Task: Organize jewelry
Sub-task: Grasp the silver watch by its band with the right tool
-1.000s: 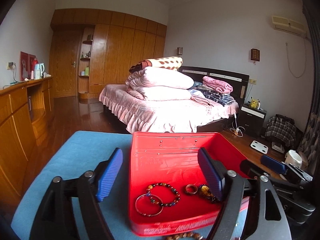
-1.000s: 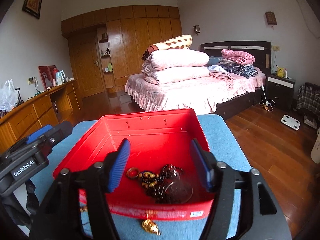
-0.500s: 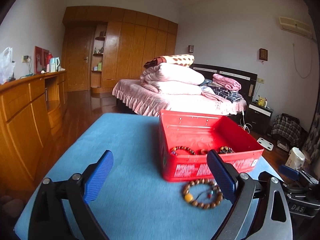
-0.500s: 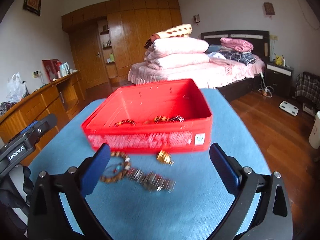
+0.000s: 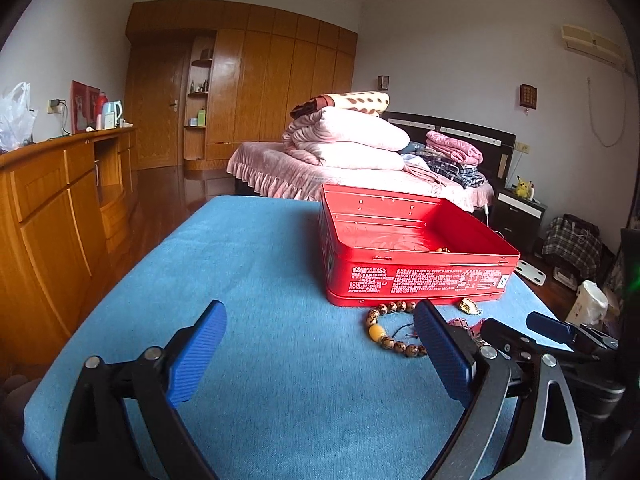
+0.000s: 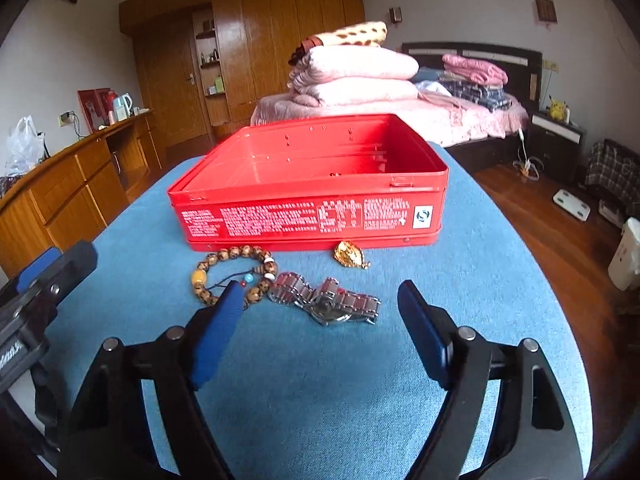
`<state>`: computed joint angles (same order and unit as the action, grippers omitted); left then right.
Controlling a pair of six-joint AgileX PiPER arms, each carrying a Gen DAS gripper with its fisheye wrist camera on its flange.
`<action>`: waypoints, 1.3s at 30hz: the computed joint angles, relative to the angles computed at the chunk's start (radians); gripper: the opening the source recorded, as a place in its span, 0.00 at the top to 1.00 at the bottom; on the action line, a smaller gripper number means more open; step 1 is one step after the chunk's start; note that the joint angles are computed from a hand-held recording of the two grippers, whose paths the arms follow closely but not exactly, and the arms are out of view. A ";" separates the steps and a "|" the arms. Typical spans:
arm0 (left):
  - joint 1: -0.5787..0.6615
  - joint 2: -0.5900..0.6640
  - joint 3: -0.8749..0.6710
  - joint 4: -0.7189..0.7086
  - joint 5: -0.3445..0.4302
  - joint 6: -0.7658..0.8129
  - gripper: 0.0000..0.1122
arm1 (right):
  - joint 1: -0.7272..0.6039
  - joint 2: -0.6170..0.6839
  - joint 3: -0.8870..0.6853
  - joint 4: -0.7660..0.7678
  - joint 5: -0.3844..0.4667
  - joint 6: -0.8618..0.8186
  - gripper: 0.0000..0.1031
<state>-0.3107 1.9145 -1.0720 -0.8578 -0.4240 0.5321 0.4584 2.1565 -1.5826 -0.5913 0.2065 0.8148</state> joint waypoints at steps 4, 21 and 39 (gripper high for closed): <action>-0.004 -0.001 0.007 0.026 -0.008 -0.030 0.17 | -0.005 0.029 -0.059 0.089 0.055 -0.084 0.25; -0.014 0.033 -0.019 0.026 0.004 -0.024 0.17 | -0.046 0.140 -0.266 0.543 0.250 -0.500 0.46; -0.022 0.033 -0.013 0.021 0.001 -0.020 0.17 | -0.020 0.088 -0.194 0.621 0.234 -0.662 0.53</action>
<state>-0.3326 1.9477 -1.0848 -0.8371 -0.4228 0.5118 0.4383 2.2440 -1.7762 0.0296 0.4407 0.1525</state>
